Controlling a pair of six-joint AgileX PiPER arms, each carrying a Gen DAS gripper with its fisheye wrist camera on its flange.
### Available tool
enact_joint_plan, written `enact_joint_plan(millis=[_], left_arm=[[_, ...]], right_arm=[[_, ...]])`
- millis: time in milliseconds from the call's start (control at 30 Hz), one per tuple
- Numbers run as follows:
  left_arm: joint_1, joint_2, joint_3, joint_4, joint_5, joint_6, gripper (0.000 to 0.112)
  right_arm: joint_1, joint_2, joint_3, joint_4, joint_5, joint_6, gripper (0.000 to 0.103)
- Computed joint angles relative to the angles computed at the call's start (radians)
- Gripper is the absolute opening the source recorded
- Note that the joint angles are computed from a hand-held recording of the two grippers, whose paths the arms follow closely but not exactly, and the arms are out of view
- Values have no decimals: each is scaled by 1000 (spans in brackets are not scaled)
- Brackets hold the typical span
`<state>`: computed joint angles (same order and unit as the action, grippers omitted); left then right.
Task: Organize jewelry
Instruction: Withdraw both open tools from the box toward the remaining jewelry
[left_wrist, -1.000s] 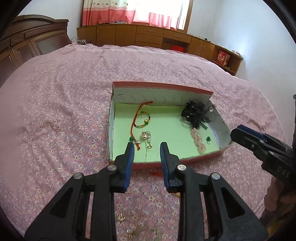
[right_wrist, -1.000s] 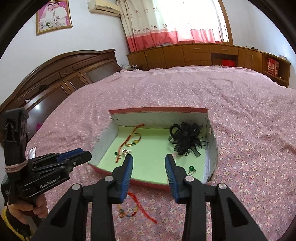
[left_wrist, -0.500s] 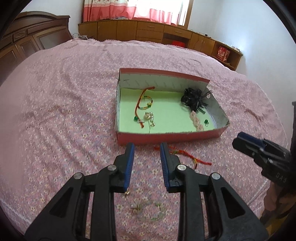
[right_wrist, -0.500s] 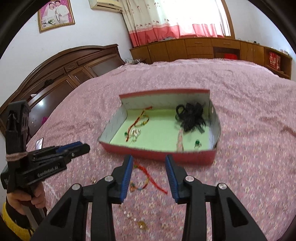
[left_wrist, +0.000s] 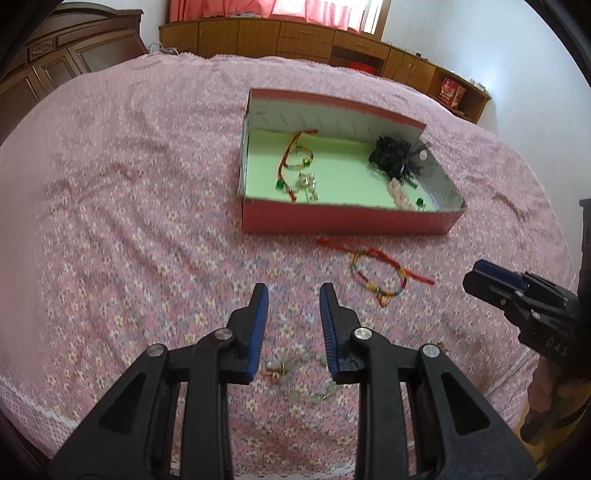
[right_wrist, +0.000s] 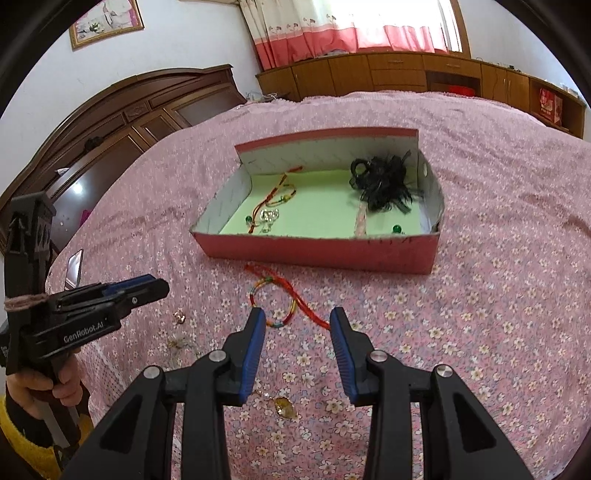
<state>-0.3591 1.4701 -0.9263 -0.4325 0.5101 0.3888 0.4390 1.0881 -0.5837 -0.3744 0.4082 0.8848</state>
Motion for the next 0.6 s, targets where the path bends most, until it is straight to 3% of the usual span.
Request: enact_joint_plan(millis=[600], left_arm=[[24,87,58,6,-29,-10,20]], right_arm=[[-30,90,15,126,-75,-95,39]])
